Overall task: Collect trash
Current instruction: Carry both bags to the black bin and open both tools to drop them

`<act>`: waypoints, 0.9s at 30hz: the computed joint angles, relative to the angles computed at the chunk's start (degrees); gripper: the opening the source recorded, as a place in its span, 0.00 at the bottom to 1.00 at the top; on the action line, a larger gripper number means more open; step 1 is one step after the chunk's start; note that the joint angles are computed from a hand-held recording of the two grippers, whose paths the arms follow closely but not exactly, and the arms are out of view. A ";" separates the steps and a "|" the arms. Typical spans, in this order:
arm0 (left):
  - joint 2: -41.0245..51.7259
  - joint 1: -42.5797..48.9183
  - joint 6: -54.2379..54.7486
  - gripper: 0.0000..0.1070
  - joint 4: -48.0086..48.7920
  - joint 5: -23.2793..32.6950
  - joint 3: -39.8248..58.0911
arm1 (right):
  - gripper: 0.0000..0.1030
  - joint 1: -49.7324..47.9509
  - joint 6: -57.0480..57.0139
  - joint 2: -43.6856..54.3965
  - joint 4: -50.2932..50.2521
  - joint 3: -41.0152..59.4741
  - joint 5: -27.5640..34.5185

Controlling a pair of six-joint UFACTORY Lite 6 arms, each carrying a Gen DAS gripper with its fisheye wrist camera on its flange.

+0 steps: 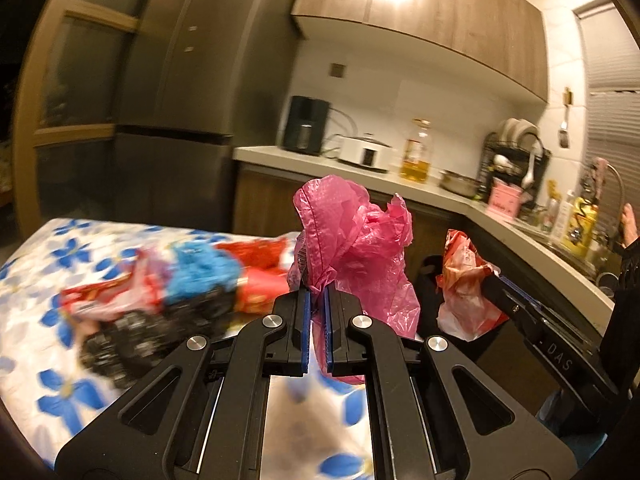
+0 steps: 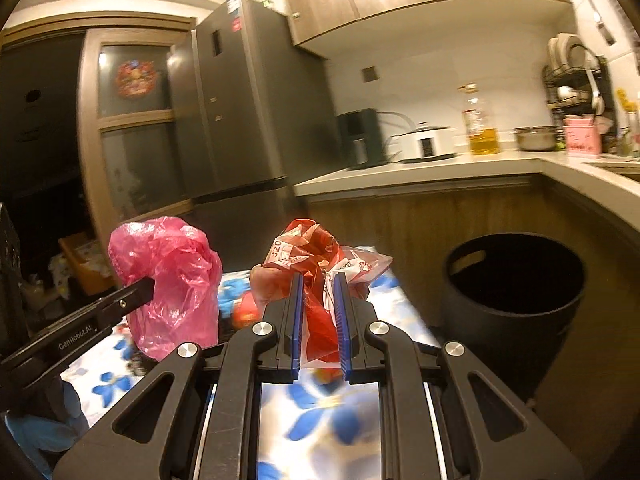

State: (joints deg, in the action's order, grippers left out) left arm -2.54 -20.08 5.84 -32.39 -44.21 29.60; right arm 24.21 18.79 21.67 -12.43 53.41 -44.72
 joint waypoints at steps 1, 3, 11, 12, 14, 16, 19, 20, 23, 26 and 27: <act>1.76 -0.80 0.34 0.04 -0.09 -0.19 1.83 | 0.15 -1.21 -0.65 -0.13 0.58 -0.11 -0.14; 7.59 -2.75 1.42 0.04 -0.08 -0.21 8.42 | 0.15 -3.63 -1.68 0.05 1.52 0.35 -0.20; 26.97 -6.99 6.32 0.04 -0.08 3.56 33.55 | 0.15 -12.13 -4.75 3.69 3.69 5.28 -0.12; 29.36 -7.09 6.64 0.04 -0.01 4.52 36.88 | 0.15 -12.94 -4.83 4.29 3.76 5.97 -0.25; 34.05 -7.42 7.51 0.04 -0.30 6.22 43.37 | 0.15 -15.21 -4.55 6.04 3.73 8.28 -0.19; 39.10 -7.81 9.10 0.04 -0.83 8.00 50.34 | 0.15 -17.00 -3.72 7.59 3.23 10.04 -0.36; 45.00 -8.15 12.06 0.04 -2.68 10.82 59.42 | 0.15 -18.85 -2.34 9.99 2.37 13.36 0.37; 47.46 -8.18 12.94 0.04 -3.31 12.05 63.07 | 0.15 -19.26 -2.11 10.72 2.22 14.35 0.54; 53.76 -8.18 15.39 0.04 -5.27 15.33 72.41 | 0.15 -19.87 -1.96 12.69 2.03 17.28 1.24; 59.44 -8.45 19.78 0.04 -8.95 17.85 80.90 | 0.16 -20.60 -0.83 14.51 0.77 20.40 2.03; 61.37 -8.49 21.61 0.04 -10.58 18.60 83.75 | 0.16 -20.64 -1.01 15.15 0.88 21.11 2.08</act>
